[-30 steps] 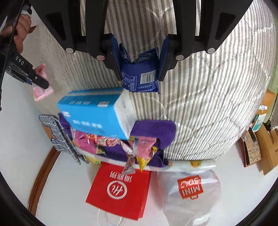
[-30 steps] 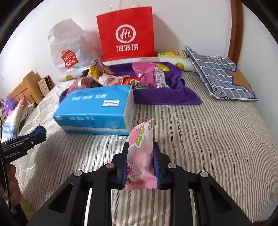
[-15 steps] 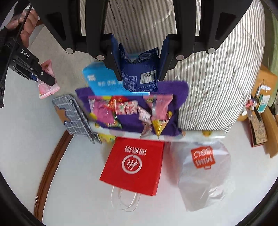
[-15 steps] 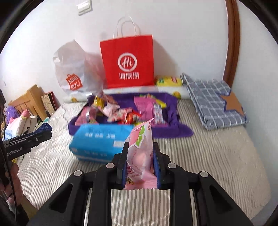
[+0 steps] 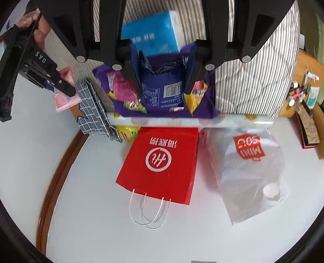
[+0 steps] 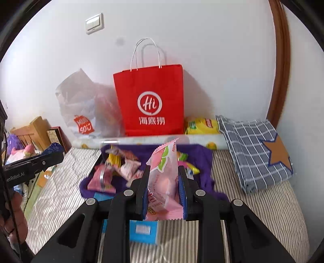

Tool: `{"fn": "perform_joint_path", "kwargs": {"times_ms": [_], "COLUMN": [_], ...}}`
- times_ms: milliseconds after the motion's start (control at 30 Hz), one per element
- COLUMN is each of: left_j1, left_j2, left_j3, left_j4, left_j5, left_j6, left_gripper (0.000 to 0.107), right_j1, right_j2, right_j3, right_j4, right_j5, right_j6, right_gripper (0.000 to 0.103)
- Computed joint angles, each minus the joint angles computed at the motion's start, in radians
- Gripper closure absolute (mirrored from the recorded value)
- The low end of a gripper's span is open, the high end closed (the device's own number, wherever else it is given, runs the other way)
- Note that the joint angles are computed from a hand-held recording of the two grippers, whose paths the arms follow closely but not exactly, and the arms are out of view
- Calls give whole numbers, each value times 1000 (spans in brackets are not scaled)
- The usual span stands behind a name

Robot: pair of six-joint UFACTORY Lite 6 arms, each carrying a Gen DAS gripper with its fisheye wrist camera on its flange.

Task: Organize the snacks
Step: 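Carry the blue packet and pink packet toward the purple towel, then lower both packets onto the towel and open both grippers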

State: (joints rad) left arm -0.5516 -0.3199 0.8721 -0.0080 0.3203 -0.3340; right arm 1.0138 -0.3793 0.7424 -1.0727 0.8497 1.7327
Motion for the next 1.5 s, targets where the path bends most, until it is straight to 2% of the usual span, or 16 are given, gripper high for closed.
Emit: {"fn": "perform_joint_path", "kwargs": {"times_ms": [233, 367, 433, 667, 733, 900, 1067, 1233, 1500], "left_j1": [34, 66, 90, 159, 161, 176, 166, 150, 139], "left_j2": [211, 323, 379, 558, 615, 709, 774, 794, 831], "left_j3": [211, 299, 337, 405, 439, 477, 509, 521, 548], "left_j4": [-60, -203, -329, -657, -629, -735, -694, -679, -645], "left_j5": [-12, -30, -33, -31, -13, 30, 38, 37, 53], "left_j6": [119, 268, 392, 716, 703, 804, 760, 751, 719], "left_gripper": [69, 69, 69, 69, 69, 69, 69, 69, 69], "right_j1": [-210, -277, -318, -423, -442, -459, -466, -499, -500], "right_j2": [130, 198, 241, 446, 509, 570, 604, 631, 692], "right_j3": [112, 166, 189, 214, 219, 189, 188, 195, 242], "right_j4": [-37, -62, -83, -281, -344, -507, -544, -670, -419], "right_j5": [-187, -254, -304, -500, -544, -607, -628, -698, -702], "right_j6": [-61, -60, -50, 145, 210, 379, 401, 528, 264], "right_gripper": [78, 78, 78, 78, 78, 78, 78, 78, 78]}}
